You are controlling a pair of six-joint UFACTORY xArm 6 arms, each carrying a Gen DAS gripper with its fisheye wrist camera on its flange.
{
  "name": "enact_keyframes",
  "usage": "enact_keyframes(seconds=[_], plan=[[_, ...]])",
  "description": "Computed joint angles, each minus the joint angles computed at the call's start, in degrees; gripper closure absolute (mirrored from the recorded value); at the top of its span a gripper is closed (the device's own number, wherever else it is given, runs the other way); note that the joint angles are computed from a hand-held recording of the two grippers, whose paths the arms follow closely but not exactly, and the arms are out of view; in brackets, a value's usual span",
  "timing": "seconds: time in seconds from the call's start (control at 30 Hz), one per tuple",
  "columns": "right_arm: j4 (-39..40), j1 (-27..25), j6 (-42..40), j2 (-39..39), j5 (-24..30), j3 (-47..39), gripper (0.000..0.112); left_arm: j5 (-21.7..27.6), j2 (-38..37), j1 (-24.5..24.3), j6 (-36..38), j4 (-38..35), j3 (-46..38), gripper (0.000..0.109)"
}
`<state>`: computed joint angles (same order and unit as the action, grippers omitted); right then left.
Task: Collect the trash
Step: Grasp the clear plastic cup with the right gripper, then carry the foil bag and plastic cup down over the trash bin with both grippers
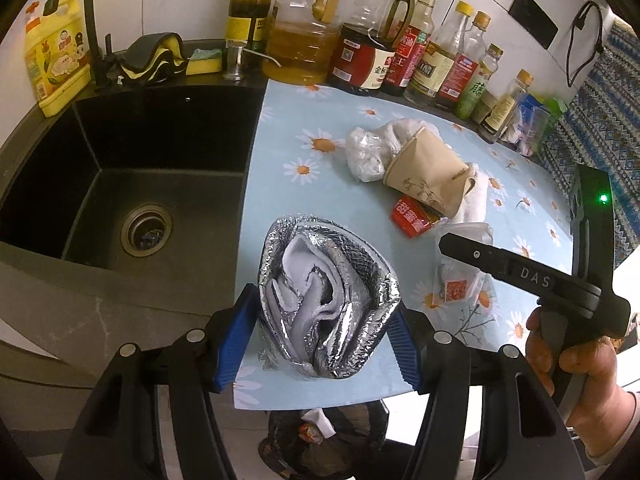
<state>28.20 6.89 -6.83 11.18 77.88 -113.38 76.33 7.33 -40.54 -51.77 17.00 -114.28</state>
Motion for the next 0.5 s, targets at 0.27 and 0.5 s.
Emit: enact_keyframes(seconds=[0.27, 0.5], plan=[[1.49, -1.23, -0.77, -2.88, 0.33, 2.62, 0.053, -1.28, -0.22, -1.12, -0.7, 0.71, -0.1, 0.049], [1.67, -2.19, -1.73, -6.46, 0.53, 5.54, 0.053, -3.0, -1.1, -2.53, -0.67, 0.45, 1.18, 0.049]])
